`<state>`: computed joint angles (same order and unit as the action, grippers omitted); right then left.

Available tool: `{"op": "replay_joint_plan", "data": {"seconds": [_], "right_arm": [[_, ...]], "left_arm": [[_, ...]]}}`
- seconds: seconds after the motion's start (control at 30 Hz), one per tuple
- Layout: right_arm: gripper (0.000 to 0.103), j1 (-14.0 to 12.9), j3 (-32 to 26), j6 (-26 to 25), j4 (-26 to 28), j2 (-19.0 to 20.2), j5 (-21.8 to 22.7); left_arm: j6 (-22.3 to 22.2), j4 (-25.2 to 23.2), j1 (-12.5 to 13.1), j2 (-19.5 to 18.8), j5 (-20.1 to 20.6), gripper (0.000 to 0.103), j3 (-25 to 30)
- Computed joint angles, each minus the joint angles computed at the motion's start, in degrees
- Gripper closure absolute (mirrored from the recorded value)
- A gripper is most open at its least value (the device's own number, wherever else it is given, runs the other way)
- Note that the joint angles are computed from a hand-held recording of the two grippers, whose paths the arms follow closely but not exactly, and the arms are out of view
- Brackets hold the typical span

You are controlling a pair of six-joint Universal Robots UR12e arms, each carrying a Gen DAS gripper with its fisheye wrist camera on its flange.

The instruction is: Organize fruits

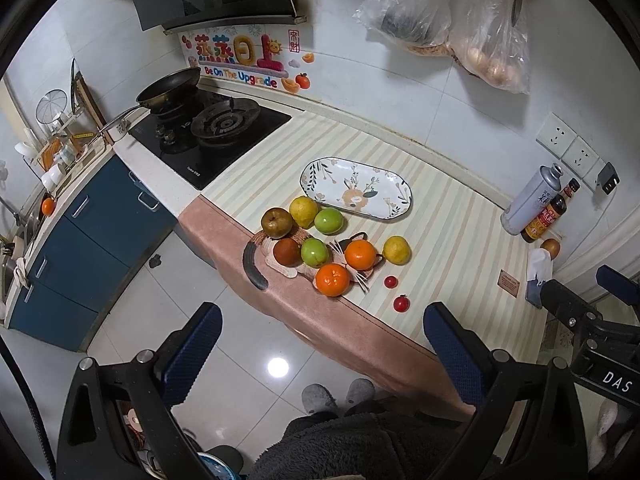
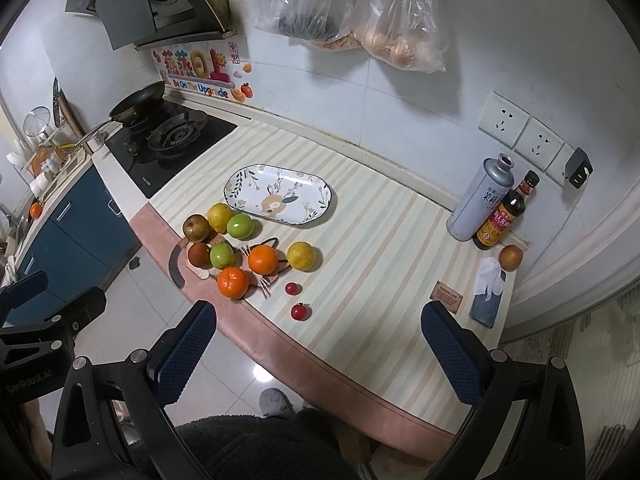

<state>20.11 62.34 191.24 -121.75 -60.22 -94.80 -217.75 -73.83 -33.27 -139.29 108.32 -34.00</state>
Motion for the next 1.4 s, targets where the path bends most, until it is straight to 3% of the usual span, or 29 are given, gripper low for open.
{"op": "replay_joint_plan", "data": {"seconds": [1.4], "right_arm": [[0.000,-0.3,0.8,0.2,-2.4,-0.8,0.8]], "left_arm": [[0.4,-0.9,-0.1,-1.3,1.2,0.000,3.5]]}}
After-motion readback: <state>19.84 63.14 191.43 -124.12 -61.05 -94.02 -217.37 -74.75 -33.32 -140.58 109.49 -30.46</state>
